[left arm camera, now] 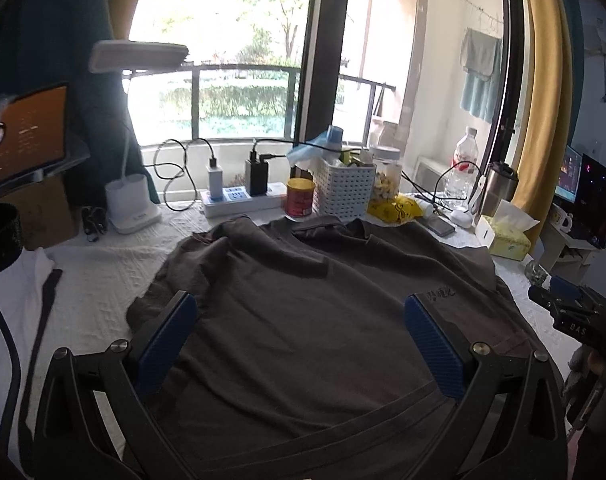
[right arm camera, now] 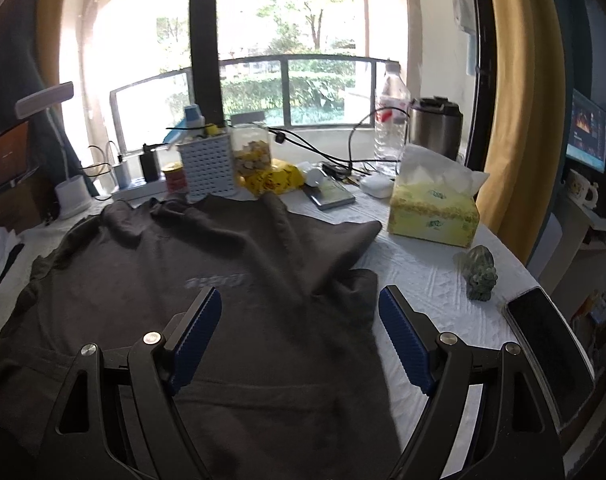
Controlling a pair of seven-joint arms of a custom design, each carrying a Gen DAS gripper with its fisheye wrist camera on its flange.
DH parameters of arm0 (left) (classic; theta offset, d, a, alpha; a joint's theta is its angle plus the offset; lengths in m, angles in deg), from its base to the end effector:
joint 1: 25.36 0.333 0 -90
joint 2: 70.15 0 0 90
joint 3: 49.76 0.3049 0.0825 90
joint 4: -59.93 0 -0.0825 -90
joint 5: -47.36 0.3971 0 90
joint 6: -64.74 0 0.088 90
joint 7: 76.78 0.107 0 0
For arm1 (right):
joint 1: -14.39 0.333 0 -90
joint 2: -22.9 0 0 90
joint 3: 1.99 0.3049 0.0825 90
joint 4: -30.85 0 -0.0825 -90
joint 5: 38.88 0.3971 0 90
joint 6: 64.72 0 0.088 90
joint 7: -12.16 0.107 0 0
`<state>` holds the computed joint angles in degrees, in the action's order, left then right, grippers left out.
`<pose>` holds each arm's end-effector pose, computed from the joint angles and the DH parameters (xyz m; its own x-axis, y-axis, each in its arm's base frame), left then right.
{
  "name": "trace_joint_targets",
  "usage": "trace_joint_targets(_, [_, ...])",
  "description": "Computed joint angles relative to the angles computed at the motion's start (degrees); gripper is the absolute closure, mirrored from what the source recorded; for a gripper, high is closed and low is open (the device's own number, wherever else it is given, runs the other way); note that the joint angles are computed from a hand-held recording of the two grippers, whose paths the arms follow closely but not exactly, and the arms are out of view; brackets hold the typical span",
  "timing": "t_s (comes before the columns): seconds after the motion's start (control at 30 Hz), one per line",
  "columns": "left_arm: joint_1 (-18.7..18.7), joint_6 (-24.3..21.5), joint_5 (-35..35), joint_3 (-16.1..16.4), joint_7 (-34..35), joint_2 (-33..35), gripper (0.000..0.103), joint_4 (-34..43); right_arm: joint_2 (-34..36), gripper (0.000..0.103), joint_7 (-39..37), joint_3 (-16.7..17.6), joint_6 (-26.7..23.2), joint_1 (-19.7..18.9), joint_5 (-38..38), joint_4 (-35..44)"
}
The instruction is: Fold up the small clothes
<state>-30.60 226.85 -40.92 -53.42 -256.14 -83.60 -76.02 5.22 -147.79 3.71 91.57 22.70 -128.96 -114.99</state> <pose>0.4998 -0.0275 0.4375 -0.4228 -0.8986 0.1175 -0.5199 0.1343 -0.8436 0.4318 0.1459 0.3838 -0.2890 -0.9573 -0.0085 -0.5282 0.1669 -0.8325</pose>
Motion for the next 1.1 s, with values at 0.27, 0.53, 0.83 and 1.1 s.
trace_joint_targets(0.27, [-1.1,3.1,9.2,-2.2,-10.5,5.3,0.001,4.3,4.1,0.019,-2.8,-3.7,5.3,-3.3,-1.6,3.4])
trace_joint_targets(0.53, [-1.3,4.2,17.9,-3.2,-20.7,10.2,0.002,7.3,10.8,0.019,-6.0,-6.7,11.5,-5.8,-1.8,8.9])
trace_joint_targets(0.83, [-0.4,5.5,24.7,-5.2,-27.7,15.9,0.002,11.8,19.8,0.029,-12.6,-9.8,19.3,-8.3,3.9,16.4])
trace_joint_targets(1.1, [1.3,5.8,31.3,-6.8,-34.1,19.9,0.002,14.8,26.4,0.029,-39.7,-9.8,21.7,-9.0,31.7,18.5])
